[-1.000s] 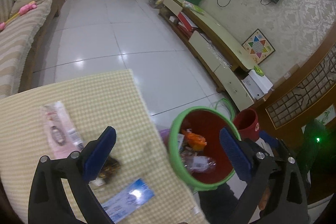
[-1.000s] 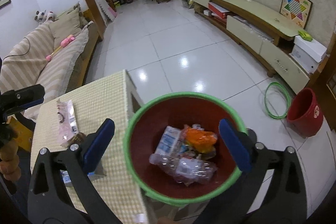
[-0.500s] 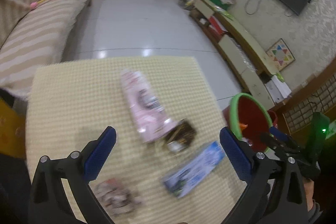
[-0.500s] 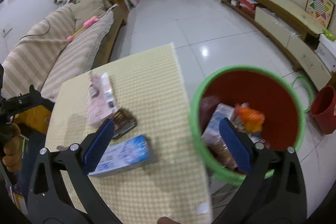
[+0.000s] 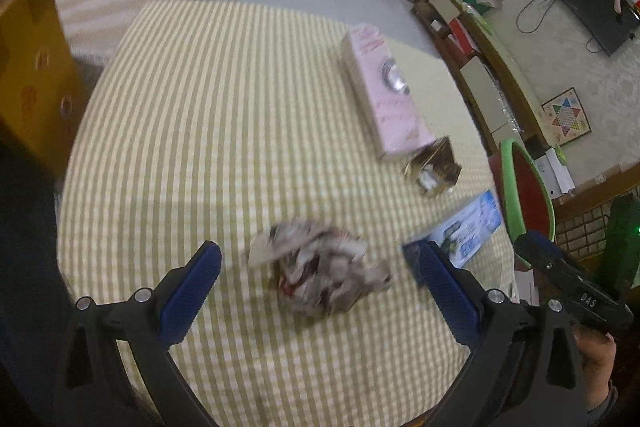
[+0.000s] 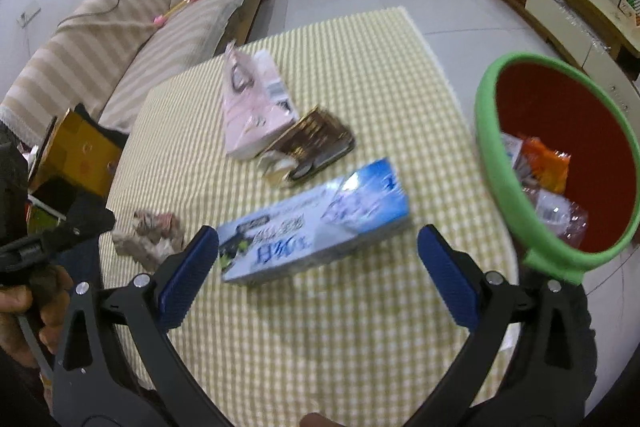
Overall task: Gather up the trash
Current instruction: 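Move both open tools back over the table, then grasp the crumpled newspaper with the left tool while the right tool grasps the blue toothpaste box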
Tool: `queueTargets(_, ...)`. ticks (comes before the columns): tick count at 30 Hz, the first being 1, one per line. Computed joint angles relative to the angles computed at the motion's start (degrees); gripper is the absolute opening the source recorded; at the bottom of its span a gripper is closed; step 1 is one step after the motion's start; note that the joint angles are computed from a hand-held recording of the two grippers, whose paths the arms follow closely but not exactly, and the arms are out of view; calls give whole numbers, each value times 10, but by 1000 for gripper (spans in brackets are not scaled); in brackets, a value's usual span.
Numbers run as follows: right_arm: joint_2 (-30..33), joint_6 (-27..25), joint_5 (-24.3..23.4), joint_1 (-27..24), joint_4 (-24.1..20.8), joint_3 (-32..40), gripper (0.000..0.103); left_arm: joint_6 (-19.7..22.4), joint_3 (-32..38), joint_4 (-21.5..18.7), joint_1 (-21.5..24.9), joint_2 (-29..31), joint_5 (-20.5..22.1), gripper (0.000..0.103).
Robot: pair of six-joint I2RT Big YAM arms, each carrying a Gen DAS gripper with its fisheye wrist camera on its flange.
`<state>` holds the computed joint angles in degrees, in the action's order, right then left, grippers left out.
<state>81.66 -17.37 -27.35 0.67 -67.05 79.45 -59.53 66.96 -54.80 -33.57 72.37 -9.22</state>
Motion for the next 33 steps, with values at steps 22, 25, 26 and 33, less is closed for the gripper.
queueTargets(22, 17, 74, 102, 85, 64, 1, 98, -24, -42, 21, 3, -24, -1, 95)
queueTargets(25, 0, 97, 99, 67, 60, -20, 98, -28, -48, 26, 7, -26, 3, 95)
queueTargets(26, -3, 102, 97, 62, 57, -26, 98, -30, -48, 26, 8, -26, 3, 95)
queueTargets(33, 5, 110, 94, 62, 48, -43, 98, -20, -37, 22, 9, -26, 0, 95)
